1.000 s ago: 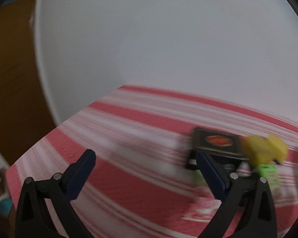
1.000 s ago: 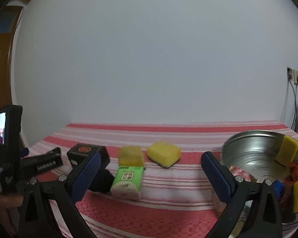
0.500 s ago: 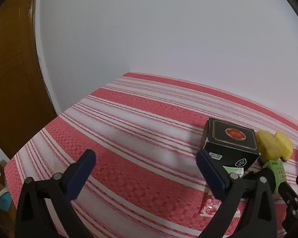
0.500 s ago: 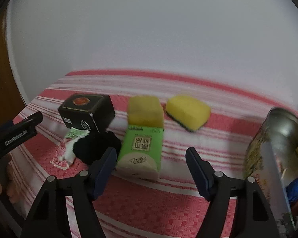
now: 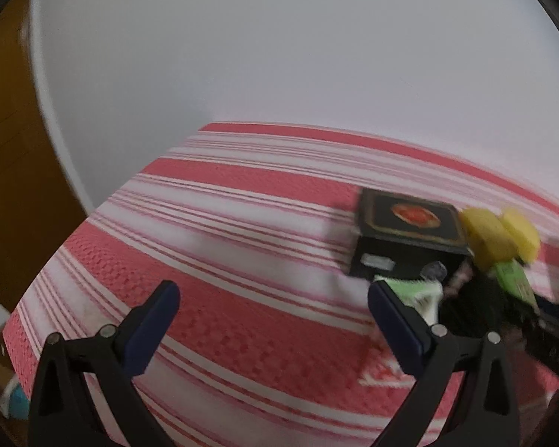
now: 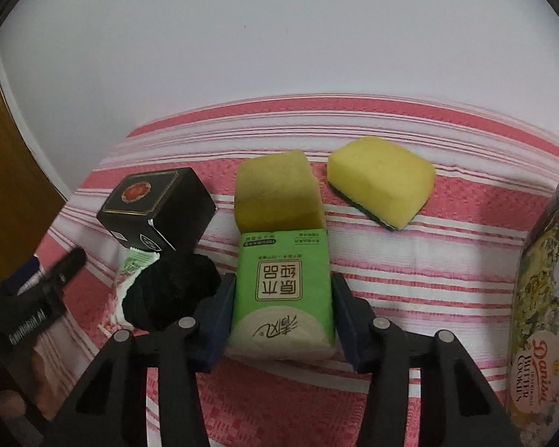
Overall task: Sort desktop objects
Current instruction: 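Grasp the pink floral packet with the left tool while the right tool grasps the green tissue pack, then lift the pink packet with the left tool while the right tool carries the tissue pack over the tin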
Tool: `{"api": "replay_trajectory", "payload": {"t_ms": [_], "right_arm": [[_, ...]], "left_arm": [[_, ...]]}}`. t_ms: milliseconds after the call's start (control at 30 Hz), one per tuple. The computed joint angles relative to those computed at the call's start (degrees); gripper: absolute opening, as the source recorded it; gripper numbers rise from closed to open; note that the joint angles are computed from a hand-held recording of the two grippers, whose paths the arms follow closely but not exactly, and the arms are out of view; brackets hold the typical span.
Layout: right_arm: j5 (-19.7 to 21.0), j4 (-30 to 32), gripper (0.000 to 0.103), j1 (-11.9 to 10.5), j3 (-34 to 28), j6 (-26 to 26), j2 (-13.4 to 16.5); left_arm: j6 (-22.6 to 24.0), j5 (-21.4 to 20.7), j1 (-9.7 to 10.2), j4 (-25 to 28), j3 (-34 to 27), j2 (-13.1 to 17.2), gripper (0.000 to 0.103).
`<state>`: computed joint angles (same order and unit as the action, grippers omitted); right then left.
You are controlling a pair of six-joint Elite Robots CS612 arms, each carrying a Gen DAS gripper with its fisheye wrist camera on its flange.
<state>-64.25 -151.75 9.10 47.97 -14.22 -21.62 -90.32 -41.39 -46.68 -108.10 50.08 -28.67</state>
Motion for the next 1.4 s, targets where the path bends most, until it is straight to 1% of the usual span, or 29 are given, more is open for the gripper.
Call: {"api": "replay_trajectory", "payload": {"t_ms": [67, 133, 200, 233, 267, 333, 400, 433, 500, 533, 567, 600, 667, 700, 733, 800, 867, 900, 967, 1000, 1100, 1200, 1267, 1333, 1400], "right_arm": [[1.71, 0.08, 0.052, -0.45, 0.40, 0.51, -0.23], [4.91, -1.32, 0.052, -1.23, 1.12, 2.20, -0.42], [7.53, -6.13, 0.052, -1.87, 2.85, 4.17, -0.81], [8.12, -9.08, 0.052, -2.05, 4.05, 4.43, -1.20], [8.60, -11.62, 0.052, -2.19, 5.10, 4.50, -1.54], [9.16, -16.74, 0.052, -2.42, 7.09, 4.63, -2.16], [9.15, -19.46, 0.052, -2.55, 7.67, 4.61, -2.31], [8.90, -19.85, 0.052, -2.57, 7.67, 4.71, -2.31], [8.88, -19.30, 0.052, -2.70, 7.54, 5.26, -2.30], [8.64, -18.95, 0.052, -2.75, 7.50, 5.64, -2.34], [8.68, -18.69, 0.052, -2.91, 7.69, 5.85, -2.51], [8.64, -17.96, 0.052, -2.86, 6.72, 6.15, -2.12], [8.25, -17.74, 0.052, -2.64, 5.77, 6.58, -1.64], [8.15, -17.92, 0.052, -2.63, 6.00, 6.60, -1.73], [8.15, -17.88, 0.052, -2.60, 6.05, 6.52, -1.75], [8.15, -17.48, 0.052, -2.52, 5.78, 6.28, -1.62], [8.13, -17.48, 0.052, -2.46, 5.37, 6.40, -1.37], [8.07, -17.80, 0.052, -2.48, 5.44, 6.56, -1.38], [7.99, -18.71, 0.052, -2.52, 5.66, 6.88, -1.41], [7.90, -19.35, 0.052, -2.53, 5.77, 7.03, -1.43], [7.51, -22.27, 0.052, -2.52, 6.46, 7.29, -1.52], [7.59, -23.82, 0.052, -2.52, 7.09, 6.65, -1.77], [7.52, -25.08, 0.052, -2.49, 7.39, 6.72, -1.83], [7.45, -26.28, 0.052, -2.52, 7.63, 6.95, -1.87], [7.07, -28.52, 0.052, -2.51, 8.12, 7.33, -1.95]], "left_arm": [[4.17, 1.26, -0.58, -1.29, -0.65, 0.51, 0.102], [9.03, 2.52, -1.09, -3.40, -1.52, 1.21, 0.102], [14.01, 1.75, -1.17, -5.25, -3.12, 2.26, 0.102], [15.98, 0.80, -1.01, -4.55, -4.83, 3.07, 0.102], [16.54, 0.05, -0.83, -2.84, -6.60, 3.86, 0.099], [16.13, -1.26, -0.49, 0.01, -9.22, 5.01, 0.094], [16.43, -3.93, 0.00, 0.52, -10.77, 5.78, 0.093], [16.01, -5.07, 0.20, 1.21, -11.34, 6.01, 0.093], [16.43, -7.47, 0.59, 0.64, -11.51, 6.17, 0.093], [16.67, -9.19, 0.91, -0.96, -10.70, 5.88, 0.094], [16.30, -9.80, 1.10, -3.86, -8.96, 5.17, 0.093], [15.80, -10.71, 1.32, -5.04, -8.21, 4.89, 0.094], [15.19, -13.04, 1.89, -11.17, -4.95, 3.75, 0.094], [13.54, -13.18, 1.98, -11.91, -4.34, 3.50, 0.092], [13.15, -12.84, 1.93, -10.79, -4.75, 3.62, 0.089], [14.34, -12.55, 1.80, -11.29, -4.96, 3.79, 0.082], [15.67, -12.26, 1.56, -12.22, -4.95, 3.85, 0.070], [16.14, -12.06, 1.37, -12.48, -5.16, 3.95, 0.066], [17.03, -11.65, 1.09, -13.40, -5.09, 4.00, 0.045], [17.34, -11.50, 0.97, -13.58, -5.62, 4.26, 0.041], [17.12, -11.57, 1.01, -14.25, -5.14, 4.01, 0.041], [16.89, -11.46, 0.91, -13.87, -5.54, 4.14, 0.038], [16.69, -11.46, 0.94, -15.25, -4.94, 3.92, 0.038], [14.91, -10.95, 0.78, -16.07, -4.04, 3.50, 0.038], [11.99, -8.36, 0.16, -12.96, -4.74, 3.54, 0.038]]}}
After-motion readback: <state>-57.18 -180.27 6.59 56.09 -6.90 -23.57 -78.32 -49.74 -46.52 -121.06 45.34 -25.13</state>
